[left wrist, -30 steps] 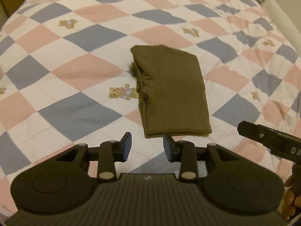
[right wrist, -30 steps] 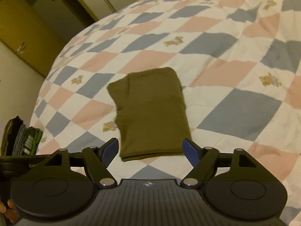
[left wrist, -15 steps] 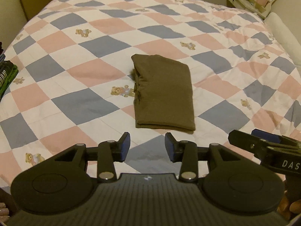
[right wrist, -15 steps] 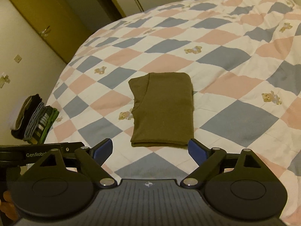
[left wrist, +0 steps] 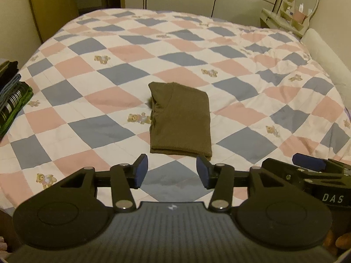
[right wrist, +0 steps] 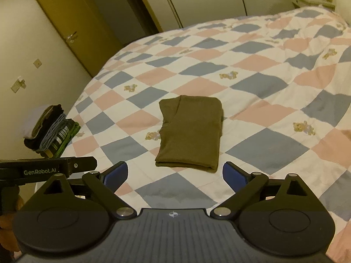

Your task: Fold clothes

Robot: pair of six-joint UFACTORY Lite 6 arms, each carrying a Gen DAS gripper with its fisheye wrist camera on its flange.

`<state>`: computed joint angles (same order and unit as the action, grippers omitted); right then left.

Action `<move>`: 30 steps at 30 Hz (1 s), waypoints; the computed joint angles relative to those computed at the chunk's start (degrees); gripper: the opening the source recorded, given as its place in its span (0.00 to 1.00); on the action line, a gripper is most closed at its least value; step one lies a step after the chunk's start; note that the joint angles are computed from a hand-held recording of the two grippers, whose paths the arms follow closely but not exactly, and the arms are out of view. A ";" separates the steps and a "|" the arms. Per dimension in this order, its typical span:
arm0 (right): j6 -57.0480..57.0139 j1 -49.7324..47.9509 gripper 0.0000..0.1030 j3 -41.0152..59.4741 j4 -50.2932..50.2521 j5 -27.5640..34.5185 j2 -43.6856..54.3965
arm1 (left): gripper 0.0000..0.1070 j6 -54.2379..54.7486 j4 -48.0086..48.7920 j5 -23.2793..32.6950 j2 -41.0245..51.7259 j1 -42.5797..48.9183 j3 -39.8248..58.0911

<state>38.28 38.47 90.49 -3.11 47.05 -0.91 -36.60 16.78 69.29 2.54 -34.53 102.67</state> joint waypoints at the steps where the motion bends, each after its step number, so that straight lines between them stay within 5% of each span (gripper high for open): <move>1: -0.20 0.08 0.94 -0.17 -0.20 0.15 -0.65 | 0.43 -1.02 0.87 0.39 -0.35 -0.95 0.10; 14: -1.09 1.04 0.97 -2.00 -1.75 1.02 -5.85 | 0.49 -8.47 7.47 4.62 -2.56 -9.21 0.54; 30: -0.58 1.03 0.98 1.98 -4.11 4.41 -2.81 | 0.53 -7.79 6.33 4.41 -1.07 -8.02 1.70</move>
